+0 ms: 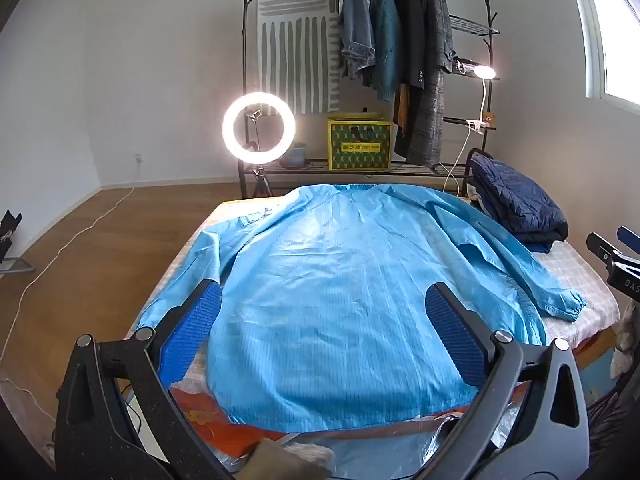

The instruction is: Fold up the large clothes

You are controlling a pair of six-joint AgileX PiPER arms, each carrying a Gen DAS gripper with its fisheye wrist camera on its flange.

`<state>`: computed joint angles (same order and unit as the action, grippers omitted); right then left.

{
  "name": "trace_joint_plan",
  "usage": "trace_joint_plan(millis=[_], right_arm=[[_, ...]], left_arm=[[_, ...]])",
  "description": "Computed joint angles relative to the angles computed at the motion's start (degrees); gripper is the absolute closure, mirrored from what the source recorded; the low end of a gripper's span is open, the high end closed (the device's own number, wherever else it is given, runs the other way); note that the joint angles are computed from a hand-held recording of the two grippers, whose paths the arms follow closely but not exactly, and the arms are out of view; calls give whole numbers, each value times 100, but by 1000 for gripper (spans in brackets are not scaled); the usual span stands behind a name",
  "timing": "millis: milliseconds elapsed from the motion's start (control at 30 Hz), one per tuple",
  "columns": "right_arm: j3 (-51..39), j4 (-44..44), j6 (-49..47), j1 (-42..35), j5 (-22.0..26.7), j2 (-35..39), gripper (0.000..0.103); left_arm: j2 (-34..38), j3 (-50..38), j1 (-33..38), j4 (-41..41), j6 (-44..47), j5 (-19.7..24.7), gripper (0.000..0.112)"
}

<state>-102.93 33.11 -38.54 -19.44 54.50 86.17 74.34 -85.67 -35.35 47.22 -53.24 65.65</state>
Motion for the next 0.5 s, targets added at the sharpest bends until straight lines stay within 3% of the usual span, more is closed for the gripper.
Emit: trace_joint_plan(millis=[133,300,500], right_arm=[[-286,-71,154,-9,255,122,0],[101,-39,32,27,-87,-12,0],[37,-89,127,46,-103,-6,0]], left_arm=[[12,12,-24,60,-23,-10,9],[-54,35,-32,100,-43,65,9],[-266,164,20,72,56,62,9]])
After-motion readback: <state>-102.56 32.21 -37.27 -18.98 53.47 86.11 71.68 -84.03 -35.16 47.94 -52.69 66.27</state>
